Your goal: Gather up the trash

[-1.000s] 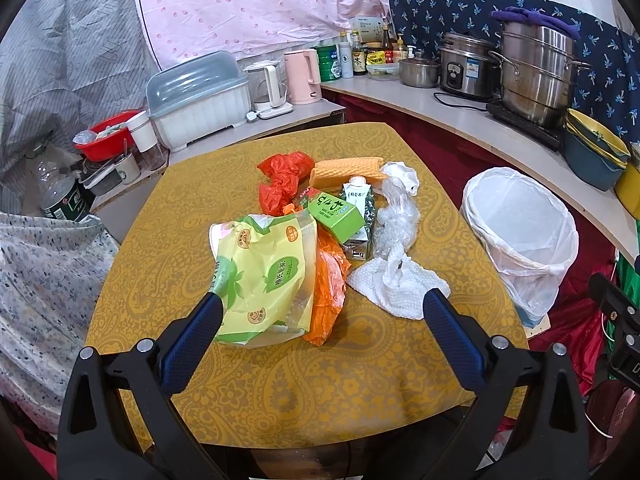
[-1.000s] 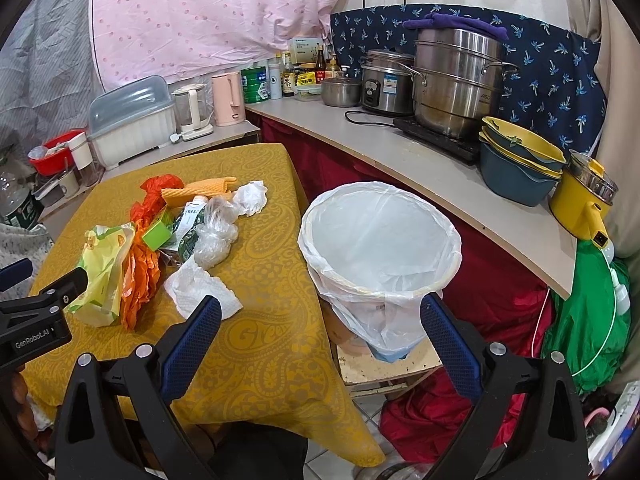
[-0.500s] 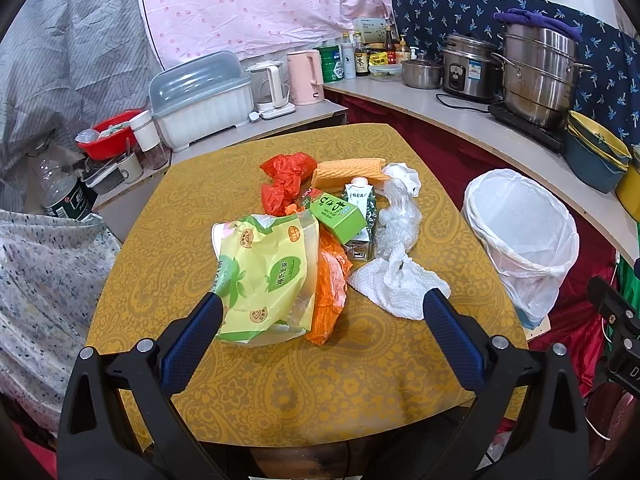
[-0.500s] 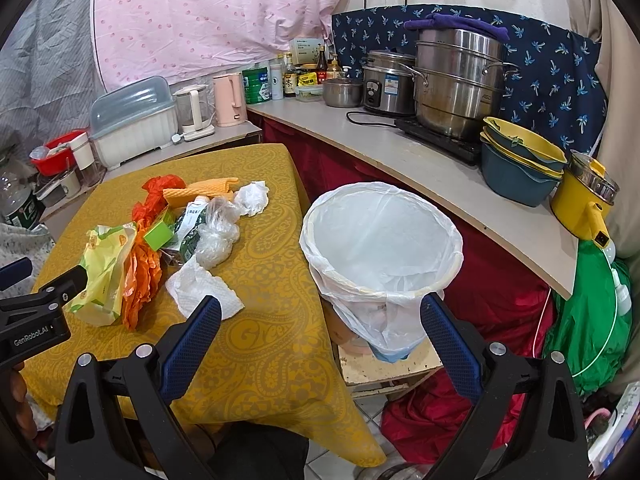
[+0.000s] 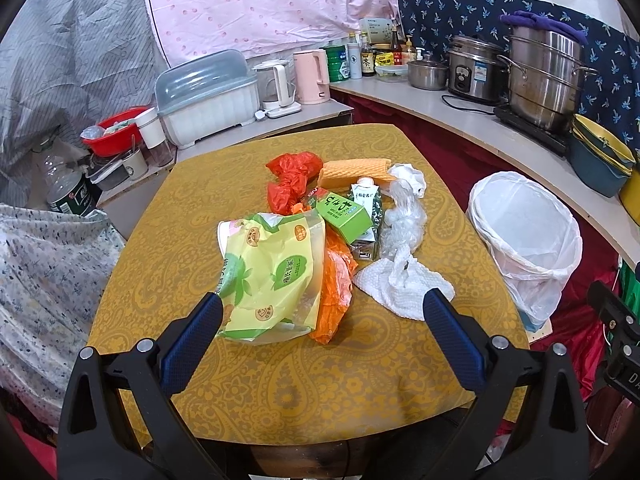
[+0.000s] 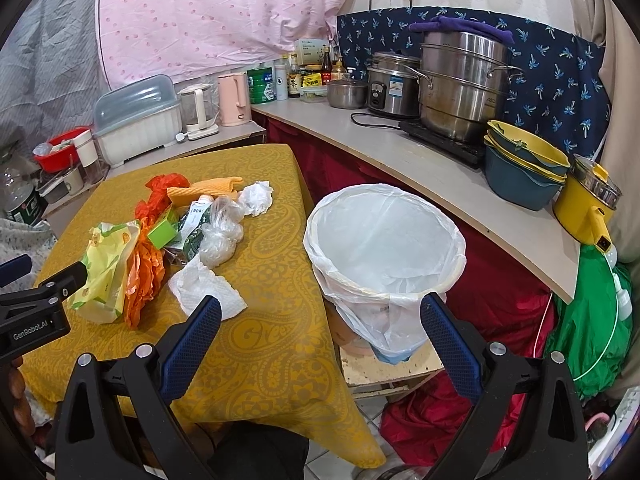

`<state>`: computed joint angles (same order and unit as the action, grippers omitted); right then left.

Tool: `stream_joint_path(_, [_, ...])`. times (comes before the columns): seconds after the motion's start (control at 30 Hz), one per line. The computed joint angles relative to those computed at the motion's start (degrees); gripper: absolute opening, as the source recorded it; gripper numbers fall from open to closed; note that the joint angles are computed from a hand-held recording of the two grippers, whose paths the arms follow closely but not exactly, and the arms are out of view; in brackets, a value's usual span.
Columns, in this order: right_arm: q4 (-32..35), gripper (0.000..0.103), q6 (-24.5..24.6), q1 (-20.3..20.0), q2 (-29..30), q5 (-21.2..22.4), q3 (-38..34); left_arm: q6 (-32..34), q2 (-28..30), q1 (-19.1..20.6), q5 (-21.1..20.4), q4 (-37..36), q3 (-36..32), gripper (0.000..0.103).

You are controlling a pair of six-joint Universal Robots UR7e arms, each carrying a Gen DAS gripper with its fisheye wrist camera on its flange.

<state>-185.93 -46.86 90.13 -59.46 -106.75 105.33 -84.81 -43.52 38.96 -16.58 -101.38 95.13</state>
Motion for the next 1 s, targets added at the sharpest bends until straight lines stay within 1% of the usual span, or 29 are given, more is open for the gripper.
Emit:
stream_joint_path(0.77, [-0.1,0.096,-0.7,0.3,0.1,0.2,0.1,0.2,-0.1,0.0,0.0,-0.4,0.2,0.096])
stream_joint_path(1.0, [-0.1,0.096,-0.7,0.3,0.1,0.3,0.1,-1.0,0.0,0.1,0.1,0.9,0.1,0.096])
